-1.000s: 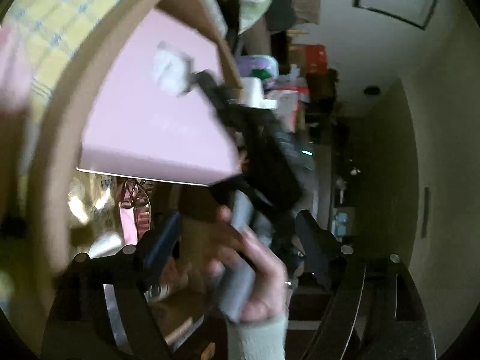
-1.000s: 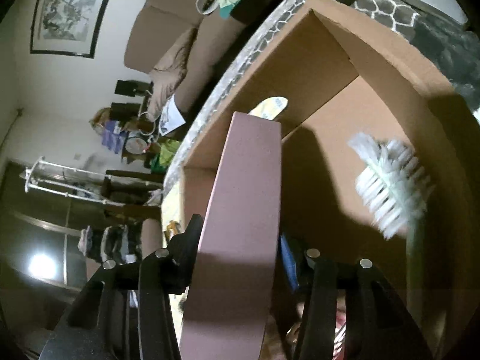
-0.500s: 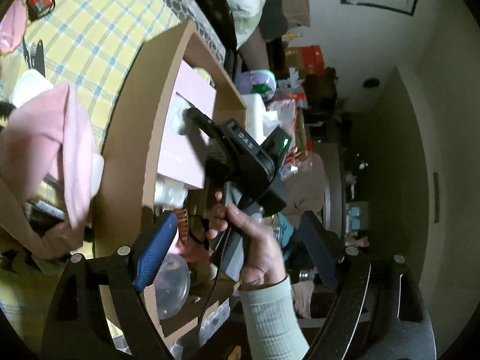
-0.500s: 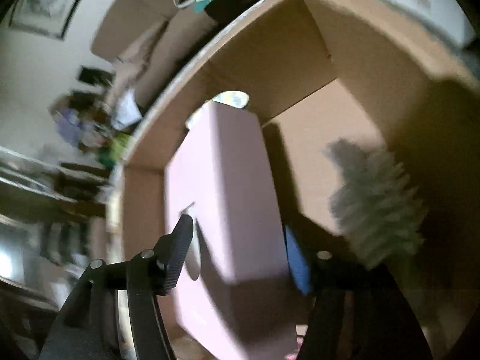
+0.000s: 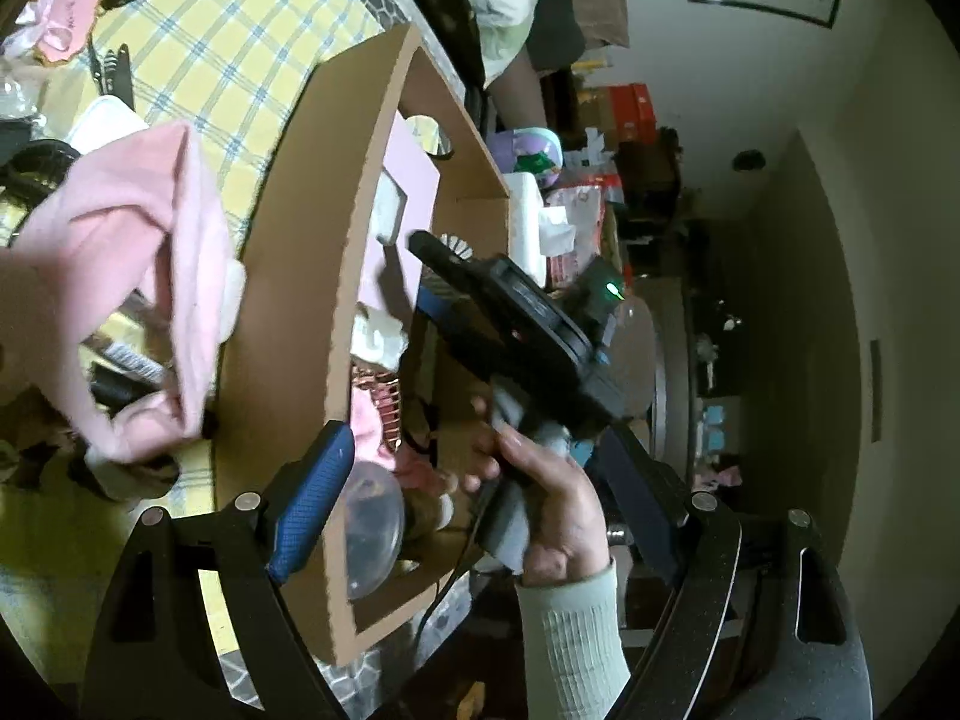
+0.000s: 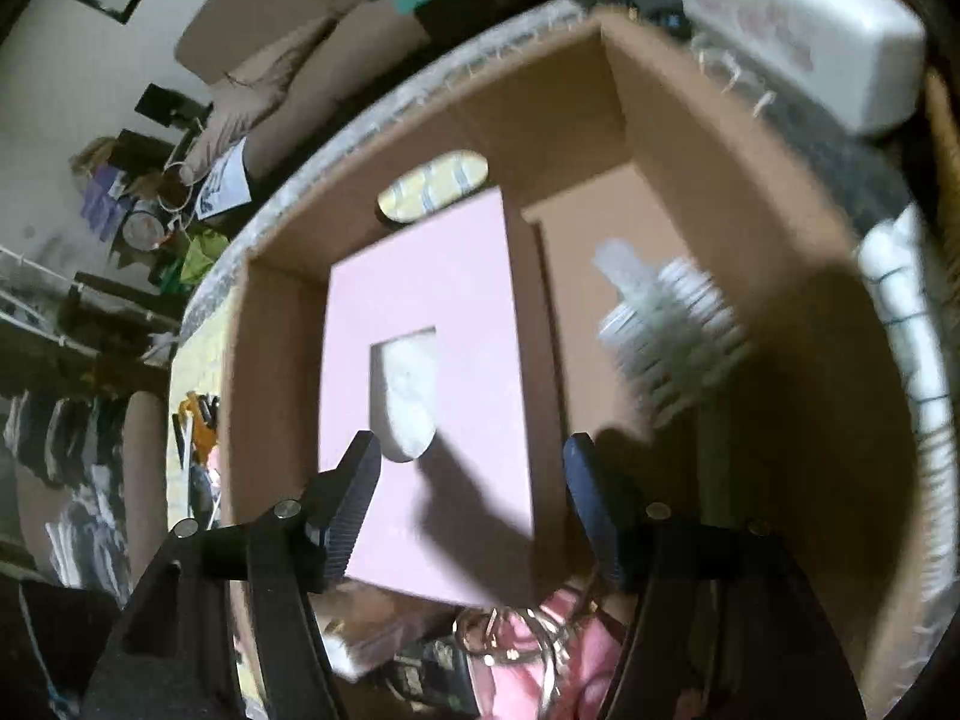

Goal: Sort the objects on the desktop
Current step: 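Lower the pink box into the cardboard box and open the right tool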

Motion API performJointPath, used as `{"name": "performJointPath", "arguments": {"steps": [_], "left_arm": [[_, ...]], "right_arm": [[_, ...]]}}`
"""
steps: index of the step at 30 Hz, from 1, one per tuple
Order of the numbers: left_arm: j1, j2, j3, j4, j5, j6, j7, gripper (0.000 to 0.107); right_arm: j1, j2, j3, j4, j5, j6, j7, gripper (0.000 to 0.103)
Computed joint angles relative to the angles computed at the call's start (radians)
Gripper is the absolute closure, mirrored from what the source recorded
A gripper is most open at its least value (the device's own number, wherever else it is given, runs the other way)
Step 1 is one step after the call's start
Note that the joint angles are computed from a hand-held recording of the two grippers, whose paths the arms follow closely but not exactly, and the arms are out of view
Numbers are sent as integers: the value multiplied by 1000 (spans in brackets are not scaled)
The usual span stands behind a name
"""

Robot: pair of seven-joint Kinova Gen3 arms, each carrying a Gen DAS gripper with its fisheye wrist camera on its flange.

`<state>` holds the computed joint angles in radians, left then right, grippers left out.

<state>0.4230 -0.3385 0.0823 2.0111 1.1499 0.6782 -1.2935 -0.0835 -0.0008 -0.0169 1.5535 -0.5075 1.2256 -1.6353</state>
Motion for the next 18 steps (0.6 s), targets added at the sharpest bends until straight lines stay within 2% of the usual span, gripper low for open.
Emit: {"name": "performJointPath", "arguments": {"steps": [5,7,11,14,17,18], "left_arm": [[-12,-26,-22,1,-58,51,21,26],[-15,-30,-33,1,-75,74,13,26],[-30,-38,-28,-15,-119,101,27,26],[-41,-47,-12,-37,-176,118,61,26],[-57,-71,17,-74,-267,141,137,18],[-55,-80,17,-78,-282,144,152,13]], "right_arm": [[-50,9,-38,11,61,-93,-22,37],[-62,30,-42,-17,97,-87,-35,37],[-51,51,-32,-51,82,-37,-42,37],[-39,1,-24,-43,86,-46,-53,37],[-46,-49,-24,-60,106,-13,-44,31],[-52,-66,-27,-65,114,-5,-39,25]]}}
